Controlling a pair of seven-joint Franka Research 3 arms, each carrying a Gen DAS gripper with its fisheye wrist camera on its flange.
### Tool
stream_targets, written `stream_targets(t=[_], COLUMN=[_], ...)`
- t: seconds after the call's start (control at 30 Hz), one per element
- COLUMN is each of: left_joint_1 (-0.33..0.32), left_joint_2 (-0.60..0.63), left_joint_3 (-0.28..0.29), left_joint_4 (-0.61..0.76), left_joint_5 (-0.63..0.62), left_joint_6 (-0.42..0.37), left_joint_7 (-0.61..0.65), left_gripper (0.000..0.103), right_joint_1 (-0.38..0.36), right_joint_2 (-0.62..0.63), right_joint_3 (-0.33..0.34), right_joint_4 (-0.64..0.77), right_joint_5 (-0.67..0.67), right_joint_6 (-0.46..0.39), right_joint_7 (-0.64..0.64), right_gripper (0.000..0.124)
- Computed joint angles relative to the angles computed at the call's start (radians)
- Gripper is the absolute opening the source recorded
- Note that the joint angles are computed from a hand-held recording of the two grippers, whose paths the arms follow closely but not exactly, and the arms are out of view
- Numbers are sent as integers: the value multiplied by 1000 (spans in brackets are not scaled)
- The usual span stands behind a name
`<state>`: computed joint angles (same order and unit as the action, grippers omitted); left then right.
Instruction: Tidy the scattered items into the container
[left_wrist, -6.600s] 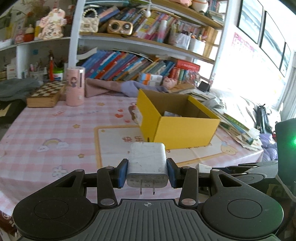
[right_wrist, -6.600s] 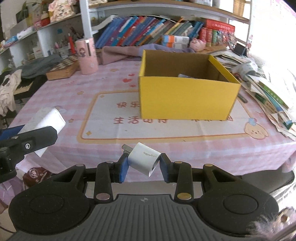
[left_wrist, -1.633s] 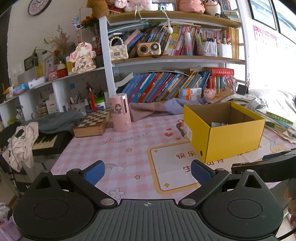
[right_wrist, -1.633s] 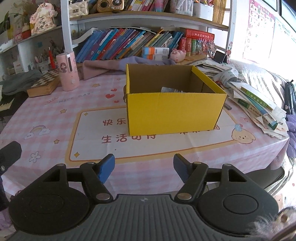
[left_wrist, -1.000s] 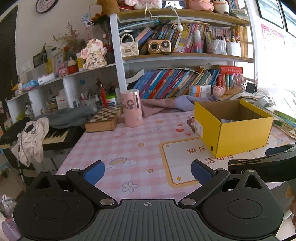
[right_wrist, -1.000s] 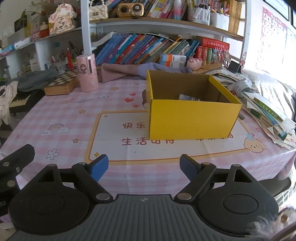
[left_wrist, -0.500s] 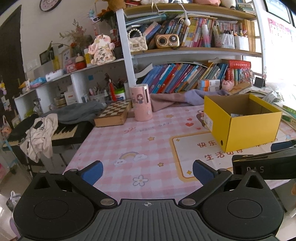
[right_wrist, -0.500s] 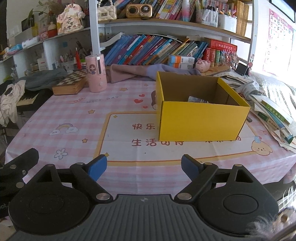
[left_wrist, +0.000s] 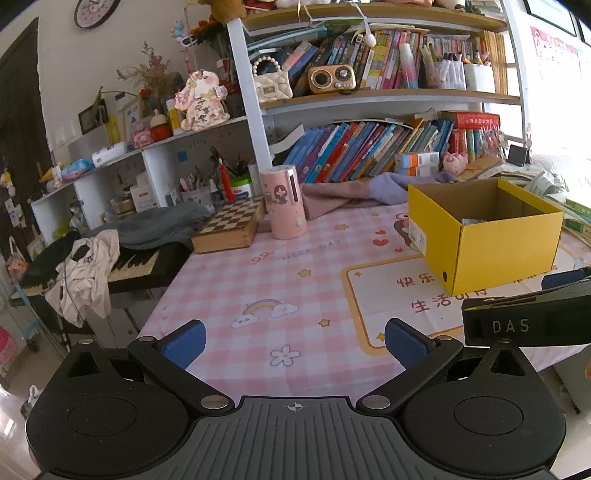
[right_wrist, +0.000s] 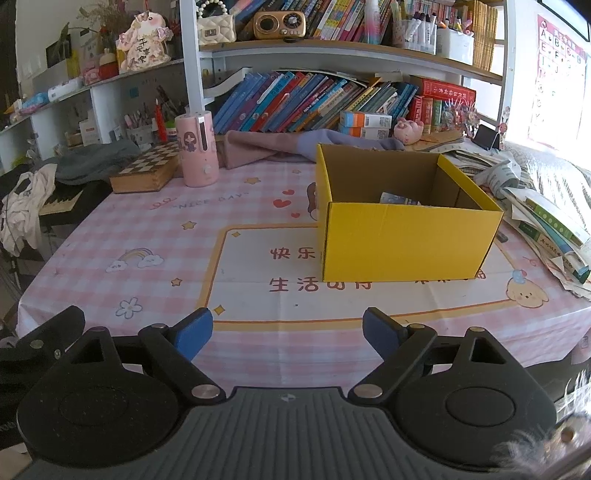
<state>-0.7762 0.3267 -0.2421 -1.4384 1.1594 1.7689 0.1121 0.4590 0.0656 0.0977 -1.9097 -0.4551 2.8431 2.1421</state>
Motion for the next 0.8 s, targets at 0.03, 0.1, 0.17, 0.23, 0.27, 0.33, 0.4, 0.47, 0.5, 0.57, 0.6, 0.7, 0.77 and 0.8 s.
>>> stream_targets(t=[0.03, 0.1, 0.17, 0.23, 0.27, 0.33, 0.4, 0.47, 0.5, 0.57, 0.6, 0.7, 0.77, 0.8], left_joint_1=[0, -1, 1, 3, 5, 8, 10, 11, 12, 16, 18, 26, 28, 28], left_joint_2=[2, 2, -1, -5, -7, -10, -13, -15, -16, -19, -21, -28, -29, -28], left_joint_3=[0, 1, 1, 0, 0, -1, -3, -4, -4, -5, -5, -8, -10, -11], left_joint_4=[2, 3, -2, -6, -9, -15, -19, -21, -23, -27, -30, -40, -42, -40], left_joint_5=[-1, -3, -5, -8, -9, -12, -14, -13, -12, -13, -14, -18, -16, -16], left_joint_6=[-3, -4, -4, -2, -2, -1, -4, -11, -13, -13, -13, -7, -6, -7], left_joint_7=[2, 3, 1, -2, -5, -9, -10, -11, -13, -17, -19, -20, -20, -20], left_gripper=[103, 103, 103, 103, 103, 103, 103, 103, 103, 103, 103, 103, 103, 103], right_joint_1=[0, 1, 2, 2, 2, 4, 5, 8, 9, 11, 12, 14, 12, 12], right_joint_2=[-1, -1, -1, 0, 1, 2, 3, 7, 9, 10, 10, 11, 10, 9], right_joint_3=[0, 1, 1, 2, 2, 2, 1, 1, 0, -1, -2, -3, -3, -3], right_joint_4=[-1, -2, -2, -1, -1, 1, 1, 7, 10, 12, 11, 13, 10, 9], right_joint_5=[1, 3, 1, 5, 8, 6, 10, 4, 3, 1, 1, -3, 4, 6], right_joint_6=[1, 4, 9, 9, 9, 8, 9, 7, 7, 6, 6, 5, 7, 7], right_joint_7=[1, 2, 3, 0, -1, 2, -1, 5, 6, 9, 9, 13, 5, 3], right_gripper=[90, 92, 93, 93, 93, 94, 95, 95, 95, 95, 95, 95, 95, 96])
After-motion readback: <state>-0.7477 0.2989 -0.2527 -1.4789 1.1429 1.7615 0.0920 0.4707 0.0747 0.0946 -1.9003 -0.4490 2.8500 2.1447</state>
